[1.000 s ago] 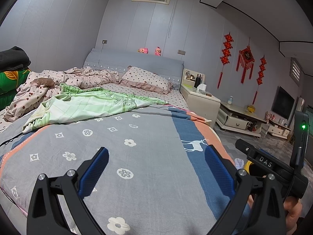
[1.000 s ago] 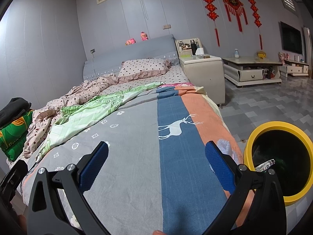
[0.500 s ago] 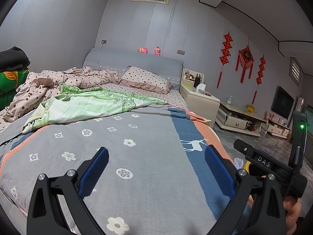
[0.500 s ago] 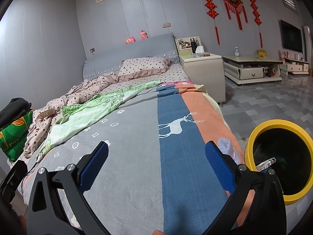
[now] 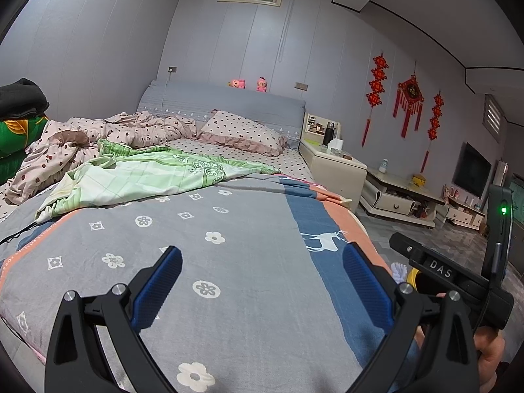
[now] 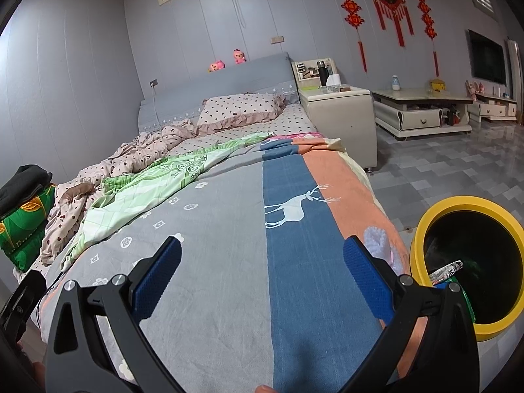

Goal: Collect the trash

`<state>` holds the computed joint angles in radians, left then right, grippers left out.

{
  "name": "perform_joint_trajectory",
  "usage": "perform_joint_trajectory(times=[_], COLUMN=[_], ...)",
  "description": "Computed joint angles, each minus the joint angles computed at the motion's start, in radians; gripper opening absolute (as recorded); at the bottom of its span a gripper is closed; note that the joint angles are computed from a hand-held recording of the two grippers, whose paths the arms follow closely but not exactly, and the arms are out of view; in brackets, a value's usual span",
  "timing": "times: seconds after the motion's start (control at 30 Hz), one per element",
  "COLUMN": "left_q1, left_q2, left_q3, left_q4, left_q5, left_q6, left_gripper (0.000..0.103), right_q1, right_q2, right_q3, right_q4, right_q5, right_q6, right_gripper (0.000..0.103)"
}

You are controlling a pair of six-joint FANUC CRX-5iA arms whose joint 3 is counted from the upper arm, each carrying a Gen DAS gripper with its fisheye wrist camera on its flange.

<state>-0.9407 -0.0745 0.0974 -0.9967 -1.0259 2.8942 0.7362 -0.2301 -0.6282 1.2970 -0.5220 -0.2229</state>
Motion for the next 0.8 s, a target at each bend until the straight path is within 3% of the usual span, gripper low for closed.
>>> perform_joint_trajectory(times=[0.8], left_q1=[-0.022], left_q2=[0.016], left_q3=[0.001], left_q4=[-0.029], left_q5=[-0.010], left_q6=[0.034], left_gripper=[0.095], right_q1=[0.002], right_q2=[0.001], right_q3=[-0.006], right_q4=[-0.001], right_q5=[-0.001], right_q6=[-0.016], right_gripper=[0.095])
